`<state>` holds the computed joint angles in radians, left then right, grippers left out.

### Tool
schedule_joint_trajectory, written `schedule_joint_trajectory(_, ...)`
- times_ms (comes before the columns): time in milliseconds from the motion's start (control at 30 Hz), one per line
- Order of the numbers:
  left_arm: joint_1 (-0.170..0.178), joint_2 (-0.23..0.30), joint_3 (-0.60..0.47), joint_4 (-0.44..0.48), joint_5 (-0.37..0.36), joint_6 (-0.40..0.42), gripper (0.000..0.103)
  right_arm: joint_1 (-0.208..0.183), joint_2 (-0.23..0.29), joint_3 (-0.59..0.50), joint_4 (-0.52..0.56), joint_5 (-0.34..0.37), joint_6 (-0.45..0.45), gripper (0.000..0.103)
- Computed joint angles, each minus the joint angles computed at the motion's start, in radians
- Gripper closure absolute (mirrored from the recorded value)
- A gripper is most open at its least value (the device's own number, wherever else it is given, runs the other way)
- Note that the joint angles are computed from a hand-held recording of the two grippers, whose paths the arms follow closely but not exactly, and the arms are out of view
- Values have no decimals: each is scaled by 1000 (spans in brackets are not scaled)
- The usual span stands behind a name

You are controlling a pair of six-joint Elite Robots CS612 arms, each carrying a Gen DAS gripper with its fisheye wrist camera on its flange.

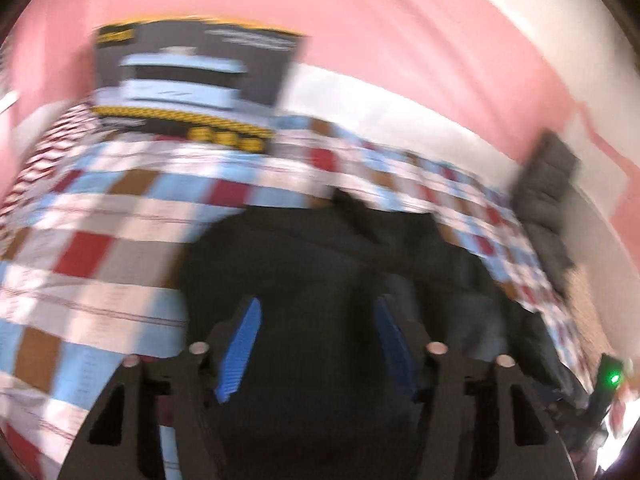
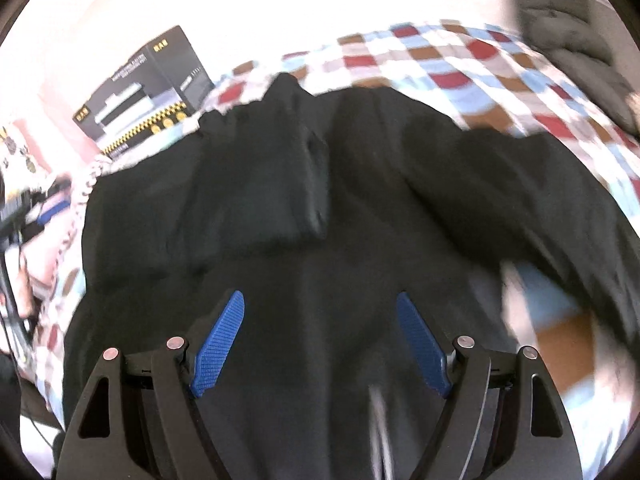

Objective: Fold large clothes

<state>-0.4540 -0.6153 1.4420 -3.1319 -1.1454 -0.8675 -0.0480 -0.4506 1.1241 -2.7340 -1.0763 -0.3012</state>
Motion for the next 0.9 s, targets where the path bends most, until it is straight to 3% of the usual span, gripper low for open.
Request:
schedule_joint_trajectory(100, 24, -3, 15, 42, 9, -50, 57, 26, 90, -180, 86, 26, 34, 24)
schedule_joint_trajectory(167, 37, 10, 6, 42, -21, -61, 62, 40, 139, -281, 171, 10, 43, 50)
schedule_joint_trajectory(200, 40, 20, -6, 38, -35, -54, 64, 48, 170, -342, 241, 8, 51, 81)
schedule_joint_trajectory(233, 41, 32, -21, 39, -46, -41, 64, 50, 179, -365, 269, -8, 59, 92)
schedule_joint_trajectory(400, 52, 106, -143, 98, -76, 76, 64, 36, 151, -290, 139, -58, 81, 96)
schedule_joint_trajectory(500, 71, 158, -220, 177, -130, 55, 64, 31, 150, -282, 147, -95, 65, 96)
schedule_joint_trajectory(567, 72, 175, -242, 201, -129, 64, 64, 34, 151, -284, 147, -113, 45, 96)
schedule_joint_trajectory(667, 62, 154, -223, 218, -105, 78, 64, 43, 169, -323, 181, -140, 21, 94)
schedule_joint_trajectory(733, 49, 122, -170, 164, -92, 73, 64, 42, 160, -316, 177, -140, 35, 94)
schedule_joint_trajectory(900, 4, 51, -23, 27, -49, 50, 64, 31, 80, -157, -29, -127, 33, 94)
